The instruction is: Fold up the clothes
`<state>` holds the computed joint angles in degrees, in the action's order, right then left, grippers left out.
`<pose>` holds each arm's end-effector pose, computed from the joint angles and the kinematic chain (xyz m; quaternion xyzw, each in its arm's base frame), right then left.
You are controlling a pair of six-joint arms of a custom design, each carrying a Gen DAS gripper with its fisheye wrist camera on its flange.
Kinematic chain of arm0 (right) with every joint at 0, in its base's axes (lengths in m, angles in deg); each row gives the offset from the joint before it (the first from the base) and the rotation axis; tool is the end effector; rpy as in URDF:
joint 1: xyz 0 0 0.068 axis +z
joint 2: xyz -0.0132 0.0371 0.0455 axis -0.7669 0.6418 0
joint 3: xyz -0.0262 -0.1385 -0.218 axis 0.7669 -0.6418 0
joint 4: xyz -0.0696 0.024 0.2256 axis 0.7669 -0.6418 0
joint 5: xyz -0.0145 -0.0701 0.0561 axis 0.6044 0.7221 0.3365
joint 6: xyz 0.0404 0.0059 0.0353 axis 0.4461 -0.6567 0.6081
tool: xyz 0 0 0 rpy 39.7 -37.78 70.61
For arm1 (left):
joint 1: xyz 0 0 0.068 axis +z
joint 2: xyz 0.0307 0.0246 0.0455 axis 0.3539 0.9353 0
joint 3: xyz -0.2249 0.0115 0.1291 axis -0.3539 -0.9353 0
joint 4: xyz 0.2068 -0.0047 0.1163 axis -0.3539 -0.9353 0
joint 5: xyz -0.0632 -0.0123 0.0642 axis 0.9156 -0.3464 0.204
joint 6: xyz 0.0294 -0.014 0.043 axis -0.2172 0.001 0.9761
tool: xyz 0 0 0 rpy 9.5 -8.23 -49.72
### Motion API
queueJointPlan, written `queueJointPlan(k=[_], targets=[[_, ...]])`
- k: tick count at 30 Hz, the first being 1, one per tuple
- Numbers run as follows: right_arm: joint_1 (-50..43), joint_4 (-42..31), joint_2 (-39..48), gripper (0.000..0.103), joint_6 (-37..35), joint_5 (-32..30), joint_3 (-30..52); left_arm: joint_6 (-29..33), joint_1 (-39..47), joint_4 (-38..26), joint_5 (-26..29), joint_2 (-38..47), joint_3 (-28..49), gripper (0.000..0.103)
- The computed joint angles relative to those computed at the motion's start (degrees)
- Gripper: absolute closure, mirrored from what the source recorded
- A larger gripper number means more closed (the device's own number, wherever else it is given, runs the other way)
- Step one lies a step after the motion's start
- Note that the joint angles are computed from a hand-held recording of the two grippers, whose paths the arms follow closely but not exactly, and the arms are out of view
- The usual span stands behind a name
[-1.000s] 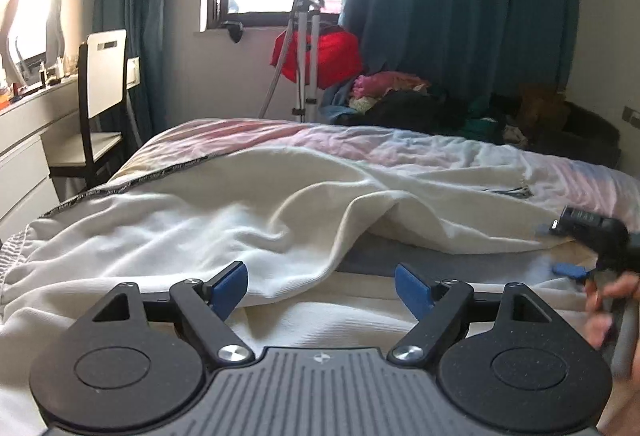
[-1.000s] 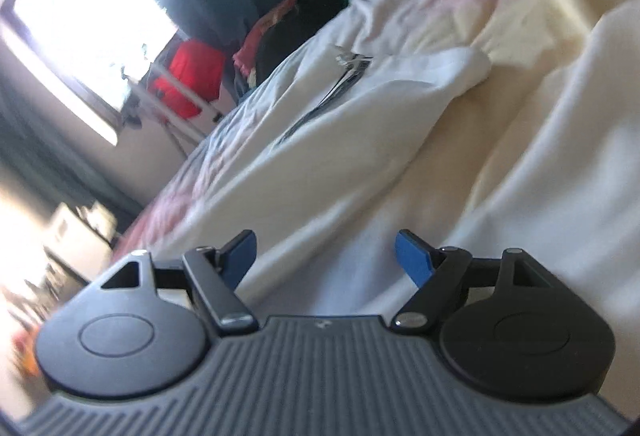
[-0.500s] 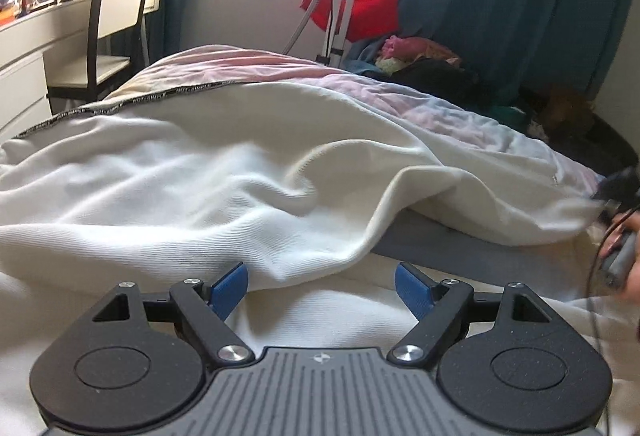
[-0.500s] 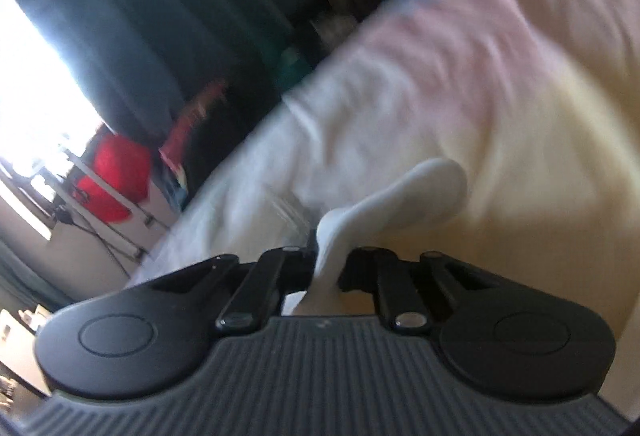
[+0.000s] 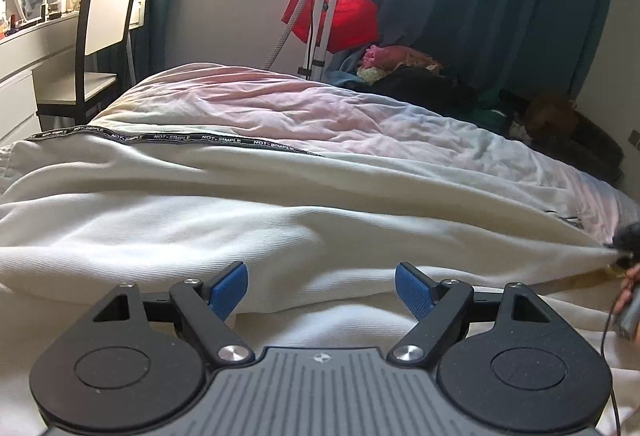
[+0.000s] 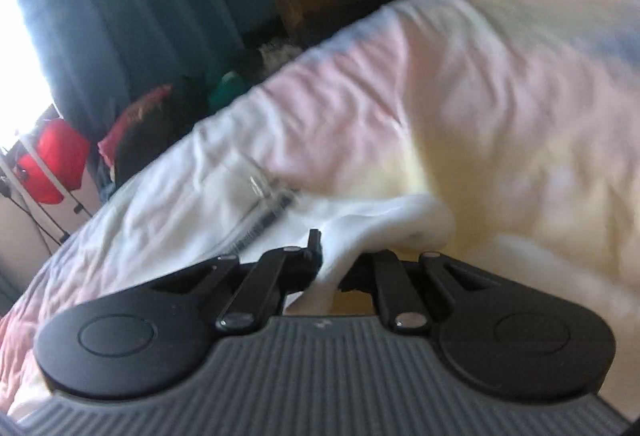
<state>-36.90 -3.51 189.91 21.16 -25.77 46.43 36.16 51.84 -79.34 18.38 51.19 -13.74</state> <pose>0.4110 0.0814 0.0767 0.3403 0.8131 0.0546 0.4691 0.2237 0.1189 0.1619 -0.1067 0.8945 -0.0401 0.4323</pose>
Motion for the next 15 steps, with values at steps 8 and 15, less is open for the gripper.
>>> queueJointPlan(k=[8, 15], targets=[[0.85, 3.60, -9.13, 0.094, -3.32, 2.23, -5.55, -0.60, -0.32, -0.51, -0.19, -1.00, 0.12, 0.020], [1.15, 5.73, -3.99, 0.090, -4.99, 0.56, -12.22, 0.75, 0.00, -0.85, 0.32, -2.57, -0.77, 0.020]])
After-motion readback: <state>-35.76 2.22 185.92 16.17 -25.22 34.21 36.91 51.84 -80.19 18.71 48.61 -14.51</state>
